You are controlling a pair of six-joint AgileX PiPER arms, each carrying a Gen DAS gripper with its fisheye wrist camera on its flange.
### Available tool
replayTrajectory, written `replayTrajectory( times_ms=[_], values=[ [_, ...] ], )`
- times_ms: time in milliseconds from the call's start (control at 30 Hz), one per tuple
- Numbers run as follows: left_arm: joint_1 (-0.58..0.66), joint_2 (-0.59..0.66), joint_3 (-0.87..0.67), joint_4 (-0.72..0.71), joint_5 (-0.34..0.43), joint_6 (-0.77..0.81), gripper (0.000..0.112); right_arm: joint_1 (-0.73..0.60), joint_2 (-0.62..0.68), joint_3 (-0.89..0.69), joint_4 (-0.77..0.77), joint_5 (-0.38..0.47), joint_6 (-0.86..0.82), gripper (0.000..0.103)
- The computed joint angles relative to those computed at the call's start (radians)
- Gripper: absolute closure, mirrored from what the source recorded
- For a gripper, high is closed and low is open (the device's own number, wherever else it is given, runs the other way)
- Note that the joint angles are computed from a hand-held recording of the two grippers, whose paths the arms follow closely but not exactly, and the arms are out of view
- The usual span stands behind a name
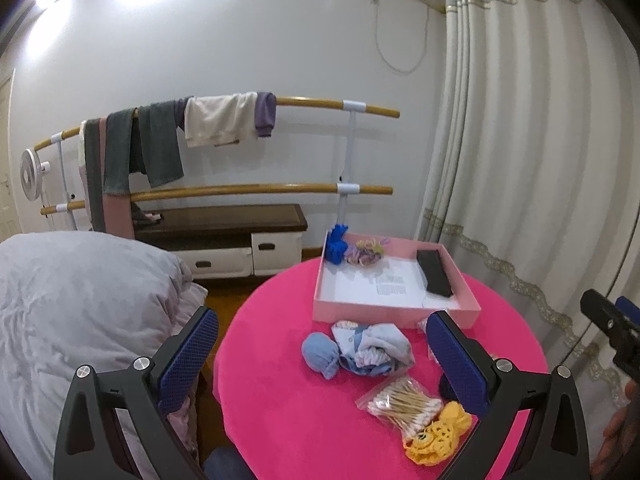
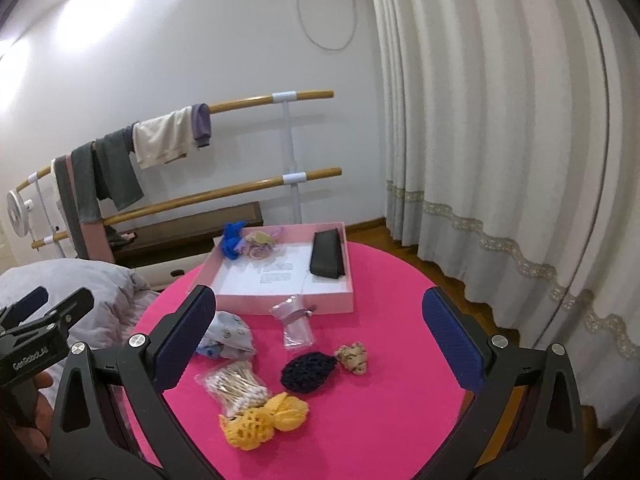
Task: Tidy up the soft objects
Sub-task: 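Withdraw both grippers from the box back toward the remaining items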
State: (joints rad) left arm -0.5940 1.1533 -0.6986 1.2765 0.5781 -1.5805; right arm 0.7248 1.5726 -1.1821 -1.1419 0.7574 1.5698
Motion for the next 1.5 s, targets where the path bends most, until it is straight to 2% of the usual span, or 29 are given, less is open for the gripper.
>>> replayTrajectory(
  times_ms=[300,400,533,833,1033,1167,1233,1400,1500],
  values=[
    [0.013,0.159,-0.079,-0.106,-0.038,0.079,0.009,-0.129,0.008,0.084,0.103,-0.106,-0.05,0.0],
    [0.028,0.232,-0.112,-0.164,-0.074,0.12,0.009,-0.177,0.032,0.119,0.174,-0.169,-0.111,0.0],
    [0.054,0.334,-0.173,-0.266,-0.108,0.228,0.009,-0.228,0.072,0.145,0.252,-0.248,-0.179,0.0],
    [0.115,0.518,-0.32,-0.445,-0.151,0.431,0.009,-0.294,0.15,0.142,0.357,-0.337,-0.299,0.0],
    [0.134,0.635,-0.435,-0.519,-0.16,0.521,0.009,-0.321,0.18,0.123,0.404,-0.364,-0.354,0.0],
    [0.128,0.7,-0.459,-0.481,-0.196,0.487,0.009,-0.339,0.203,0.107,0.436,-0.372,-0.391,0.0],
    [0.134,0.74,-0.49,-0.519,-0.203,0.527,0.009,-0.35,0.22,0.096,0.454,-0.376,-0.41,0.0],
    [0.162,0.835,-0.574,-0.68,-0.233,0.679,0.011,-0.364,0.256,0.071,0.478,-0.377,-0.44,0.0],
    [0.191,0.874,-0.608,-0.844,-0.267,0.83,0.016,-0.376,0.278,0.059,0.498,-0.381,-0.463,0.002]
  ],
)
